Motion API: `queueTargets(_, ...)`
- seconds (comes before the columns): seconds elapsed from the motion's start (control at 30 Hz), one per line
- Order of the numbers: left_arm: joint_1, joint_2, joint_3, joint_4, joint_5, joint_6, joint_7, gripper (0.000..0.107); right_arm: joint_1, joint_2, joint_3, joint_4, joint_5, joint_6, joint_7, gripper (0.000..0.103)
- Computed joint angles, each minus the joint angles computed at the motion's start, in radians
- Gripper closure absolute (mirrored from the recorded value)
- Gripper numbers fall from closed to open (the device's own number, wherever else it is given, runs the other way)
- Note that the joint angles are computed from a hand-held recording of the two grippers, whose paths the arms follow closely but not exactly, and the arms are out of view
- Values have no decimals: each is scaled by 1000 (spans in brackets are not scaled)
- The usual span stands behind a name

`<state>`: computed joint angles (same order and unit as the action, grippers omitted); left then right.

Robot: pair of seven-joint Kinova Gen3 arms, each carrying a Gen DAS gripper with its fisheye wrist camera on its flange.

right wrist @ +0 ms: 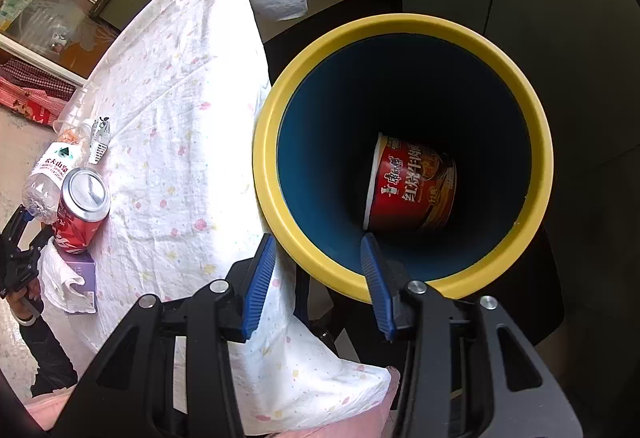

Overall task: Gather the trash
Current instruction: 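Grasp the red-and-white milk carton with the left gripper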

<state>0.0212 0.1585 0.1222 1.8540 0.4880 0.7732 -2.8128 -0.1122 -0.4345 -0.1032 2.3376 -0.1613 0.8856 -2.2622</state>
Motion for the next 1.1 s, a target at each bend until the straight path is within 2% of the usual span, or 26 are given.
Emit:
queueTargets(0.1, 32, 41, 1, -47, -77, 37, 74, 50, 0, -4, 8, 7, -3, -2, 6, 60)
queueTargets(0.2, 51, 62, 7, -73, -132, 59, 122, 51, 1, -3, 15, 13, -7, -9, 12, 60)
queueTargets(0.43, 48, 79, 12, -106, -155, 91, 177, 56, -10, 20, 20, 19, -28, -40, 34, 60)
queueTargets(0.77, -30, -40, -18, -74, -39, 108, 88, 56, -19, 17, 8, 21, -40, -67, 37, 60)
queueTargets(1.1, -42, -201, -104, -39, 122, 200, -53, 56, -27, -13, -2, 29, -43, -72, 25, 60)
